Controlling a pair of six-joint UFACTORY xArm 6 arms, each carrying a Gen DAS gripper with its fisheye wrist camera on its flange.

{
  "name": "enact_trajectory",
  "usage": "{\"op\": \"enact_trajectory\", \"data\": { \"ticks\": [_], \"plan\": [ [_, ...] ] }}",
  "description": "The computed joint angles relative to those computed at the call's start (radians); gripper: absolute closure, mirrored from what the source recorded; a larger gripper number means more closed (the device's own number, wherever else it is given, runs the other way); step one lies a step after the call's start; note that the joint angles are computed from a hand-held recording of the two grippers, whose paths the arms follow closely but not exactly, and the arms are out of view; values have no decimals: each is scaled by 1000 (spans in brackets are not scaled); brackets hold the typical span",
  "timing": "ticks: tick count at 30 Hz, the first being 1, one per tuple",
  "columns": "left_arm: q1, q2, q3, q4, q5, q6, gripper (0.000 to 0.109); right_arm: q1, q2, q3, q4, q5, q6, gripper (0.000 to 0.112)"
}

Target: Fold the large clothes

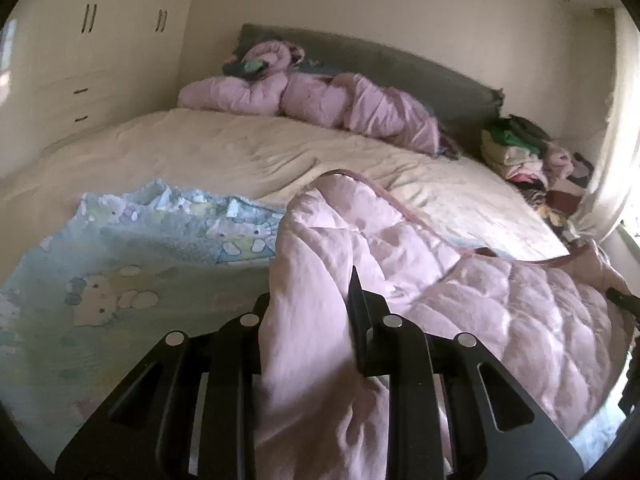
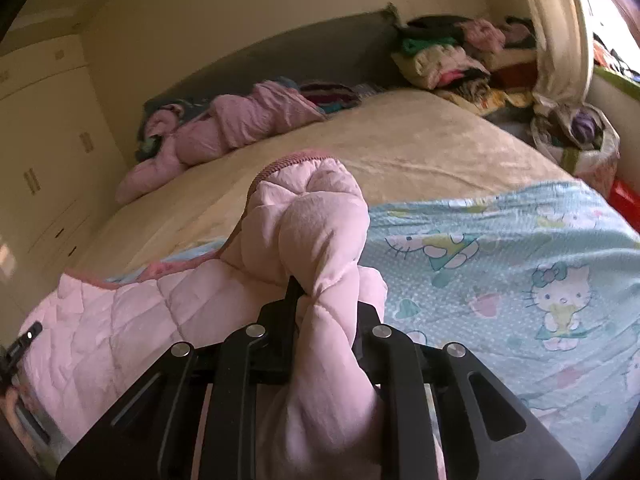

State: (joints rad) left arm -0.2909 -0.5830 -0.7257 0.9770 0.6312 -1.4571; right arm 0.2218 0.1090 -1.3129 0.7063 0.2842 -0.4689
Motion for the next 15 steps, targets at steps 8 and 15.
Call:
{"op": "enact_trajectory", "data": {
  "ticks": [8, 15],
  "plan": [
    [73, 211, -97, -100, -23, 97, 84, -12, 177, -131, -211, 37, 239, 94],
    [99, 253, -94, -142, -65, 110, 77, -31, 295, -249, -215, 163, 281, 83]
  ]
}}
